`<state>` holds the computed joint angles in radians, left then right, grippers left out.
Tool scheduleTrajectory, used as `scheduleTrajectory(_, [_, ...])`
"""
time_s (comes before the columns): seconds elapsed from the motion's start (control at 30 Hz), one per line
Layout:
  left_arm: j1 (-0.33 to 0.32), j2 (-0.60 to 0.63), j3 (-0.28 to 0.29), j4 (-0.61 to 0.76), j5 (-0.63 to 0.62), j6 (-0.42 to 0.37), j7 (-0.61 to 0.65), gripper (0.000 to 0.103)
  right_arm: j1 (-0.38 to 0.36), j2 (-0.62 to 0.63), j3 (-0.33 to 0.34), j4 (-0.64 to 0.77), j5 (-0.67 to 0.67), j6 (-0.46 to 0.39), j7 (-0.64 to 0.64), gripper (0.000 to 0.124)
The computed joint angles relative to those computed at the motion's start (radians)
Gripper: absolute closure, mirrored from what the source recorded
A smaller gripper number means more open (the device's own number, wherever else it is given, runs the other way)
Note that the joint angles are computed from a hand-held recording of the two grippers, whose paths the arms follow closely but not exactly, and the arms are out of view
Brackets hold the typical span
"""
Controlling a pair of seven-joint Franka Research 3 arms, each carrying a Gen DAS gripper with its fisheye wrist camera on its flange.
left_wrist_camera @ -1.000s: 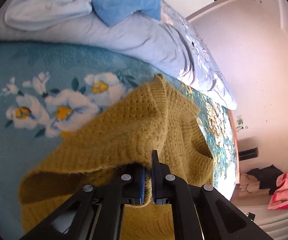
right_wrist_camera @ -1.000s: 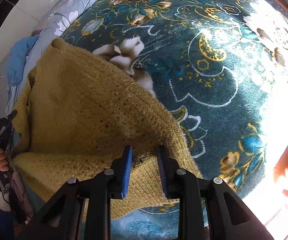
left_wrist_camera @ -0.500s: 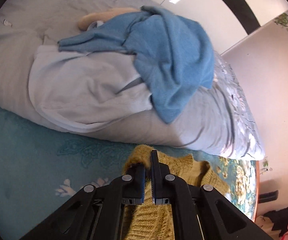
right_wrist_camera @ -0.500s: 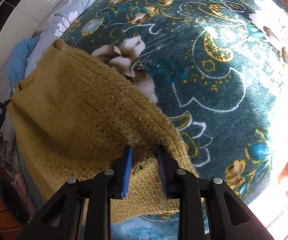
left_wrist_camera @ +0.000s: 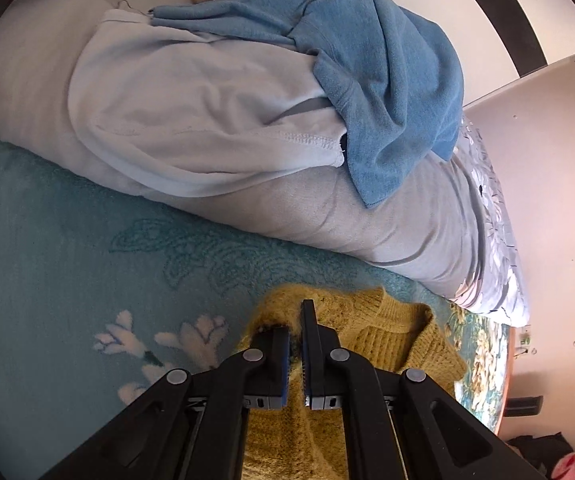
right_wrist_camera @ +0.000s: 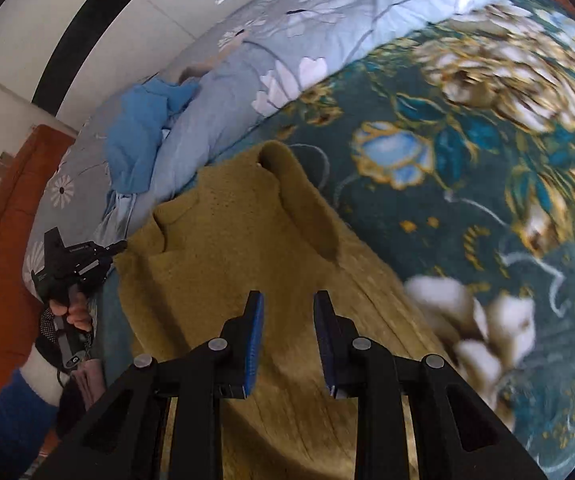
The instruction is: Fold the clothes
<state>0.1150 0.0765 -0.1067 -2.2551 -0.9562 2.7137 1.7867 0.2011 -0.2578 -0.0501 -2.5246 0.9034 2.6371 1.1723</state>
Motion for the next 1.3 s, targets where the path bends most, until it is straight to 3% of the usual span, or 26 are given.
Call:
scheduleTrajectory(0.13, [-0.011, -0.049, 0.0, -0.033, -0.041, 0.0, 0.034, 0.098, 0.018, 0.188, 0.013, 0.173, 0.062, -0.009, -0.102, 0.082])
scheduleTrajectory(0.23, [-0.03, -0.083, 0.011, -0.057, -0.112, -0.003, 0.08, 0.098, 0.0, 0.276, 0.045, 0.248, -0.035, 0.041, -0.058, 0.074])
scheduleTrajectory(0.37, [-0.053, -0.101, 0.024, -0.075, -0.15, -0.013, 0.087, 0.098, -0.017, 0.345, 0.067, 0.31, -0.168, 0.047, -0.043, 0.073])
scheduleTrajectory(0.6, [-0.081, -0.132, 0.037, -0.116, -0.18, -0.023, 0.092, 0.098, -0.05, 0.418, 0.105, 0.387, -0.113, 0.005, -0.093, 0.073])
scheduleTrajectory(0.63, [-0.083, -0.134, 0.04, -0.119, -0.177, -0.026, 0.093, 0.098, -0.052, 0.417, 0.107, 0.388, -0.111, -0.006, -0.097, 0.074])
scheduleTrajectory(0.67, [-0.085, -0.135, 0.043, -0.121, -0.179, -0.028, 0.095, 0.098, -0.054, 0.415, 0.108, 0.389, -0.109, -0.016, -0.1, 0.084])
scheduleTrajectory(0.7, [-0.086, -0.137, 0.045, -0.122, -0.18, -0.03, 0.097, 0.098, -0.055, 0.414, 0.109, 0.39, -0.106, -0.027, -0.103, 0.104])
scheduleTrajectory(0.73, [-0.087, -0.136, 0.046, -0.122, -0.18, -0.028, 0.096, 0.098, -0.056, 0.412, 0.109, 0.391, -0.104, -0.037, -0.106, 0.112])
scheduleTrajectory(0.83, [-0.088, -0.135, 0.051, -0.115, -0.187, -0.032, 0.104, 0.098, -0.053, 0.402, 0.105, 0.391, -0.126, -0.051, -0.114, 0.115])
scheduleTrajectory(0.97, [-0.085, -0.129, 0.055, -0.088, -0.23, -0.019, 0.142, 0.098, -0.052, 0.371, 0.083, 0.394, -0.191, 0.032, -0.073, 0.117])
scheduleTrajectory(1.13, [-0.072, -0.093, 0.054, -0.03, -0.342, -0.03, 0.186, 0.098, -0.052, 0.379, 0.033, 0.44, -0.429, 0.118, 0.158, 0.117])
scheduleTrajectory(1.3, [-0.07, -0.012, 0.019, 0.043, -0.232, 0.01, 0.083, 0.098, -0.07, 0.422, 0.022, 0.478, -0.543, 0.074, 0.294, 0.116])
